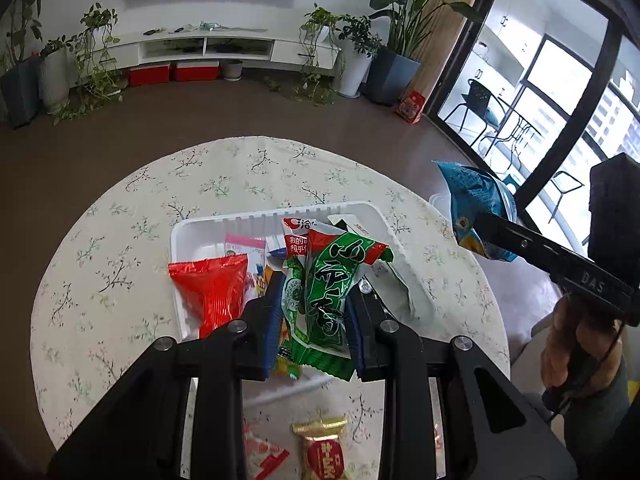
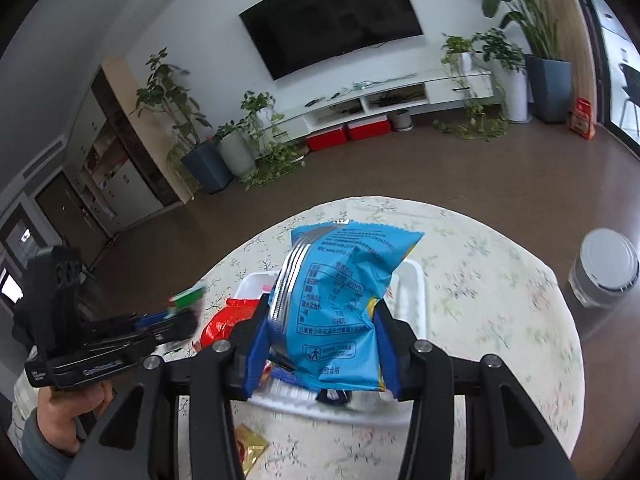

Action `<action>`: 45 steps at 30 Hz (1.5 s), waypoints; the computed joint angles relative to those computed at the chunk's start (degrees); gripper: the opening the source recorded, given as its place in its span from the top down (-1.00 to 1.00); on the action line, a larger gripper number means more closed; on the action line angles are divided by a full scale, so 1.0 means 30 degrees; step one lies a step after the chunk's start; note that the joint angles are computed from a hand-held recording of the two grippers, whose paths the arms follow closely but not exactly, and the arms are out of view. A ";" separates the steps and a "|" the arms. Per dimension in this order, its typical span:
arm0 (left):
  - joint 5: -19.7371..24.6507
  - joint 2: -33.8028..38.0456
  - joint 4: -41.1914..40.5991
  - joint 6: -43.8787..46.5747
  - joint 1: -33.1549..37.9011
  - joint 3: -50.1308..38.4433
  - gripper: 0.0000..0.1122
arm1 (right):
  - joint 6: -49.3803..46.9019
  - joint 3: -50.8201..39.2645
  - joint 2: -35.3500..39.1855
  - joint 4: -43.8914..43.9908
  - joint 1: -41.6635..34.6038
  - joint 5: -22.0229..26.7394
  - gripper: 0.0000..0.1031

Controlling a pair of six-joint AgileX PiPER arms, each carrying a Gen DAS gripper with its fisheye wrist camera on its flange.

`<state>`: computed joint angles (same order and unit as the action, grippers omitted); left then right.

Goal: Organize snacks
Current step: 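Carry the green and light-blue packets into the tray and release them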

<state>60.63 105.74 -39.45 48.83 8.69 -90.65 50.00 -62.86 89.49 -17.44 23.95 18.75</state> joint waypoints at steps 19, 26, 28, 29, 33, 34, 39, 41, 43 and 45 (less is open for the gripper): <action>-0.1584 0.8093 0.3735 -0.5445 -0.3328 -0.7052 0.53 | -0.5073 -0.4355 0.6868 0.2459 -0.0065 0.1896 0.04; -0.2059 0.8634 0.4440 -0.6232 -0.3661 -0.7567 0.51 | -0.4989 -0.5094 0.7731 0.1448 0.0330 0.2300 -0.02; -0.2206 0.8571 0.4498 -0.6202 -0.3659 -0.7395 0.46 | -0.4933 -0.5188 0.7791 0.1087 0.0536 0.2527 -0.04; -0.2309 0.8520 0.4551 -0.6240 -0.3677 -0.7303 0.34 | -0.4959 -0.5221 0.7807 0.0957 0.0590 0.2639 -0.04; -0.2525 0.8189 0.4351 -0.6040 -0.3660 -0.6782 -0.07 | -0.4391 -0.5216 0.7684 0.0284 0.0826 0.3121 -0.10; -0.2553 0.8081 0.4350 -0.5986 -0.3660 -0.6626 -0.07 | -0.4168 -0.5266 0.7656 0.0022 0.0912 0.3293 -0.11; -0.2699 0.7568 0.3628 -0.5384 -0.3392 -0.5780 -0.07 | -0.3435 -0.5182 0.7420 -0.0587 0.1250 0.3714 -0.16; -0.2680 0.7356 0.3193 -0.5086 -0.3224 -0.5499 -0.10 | -0.3204 -0.4996 0.7280 -0.0858 0.1325 0.3616 -0.17; -0.2571 0.7163 0.2770 -0.4844 -0.3072 -0.5329 -0.12 | -0.2959 -0.4741 0.7073 -0.1060 0.1406 0.3546 -0.19; -0.2523 0.6882 0.2364 -0.4574 -0.2960 -0.5087 -0.12 | -0.2918 -0.4651 0.7003 -0.1024 0.1422 0.3514 -0.24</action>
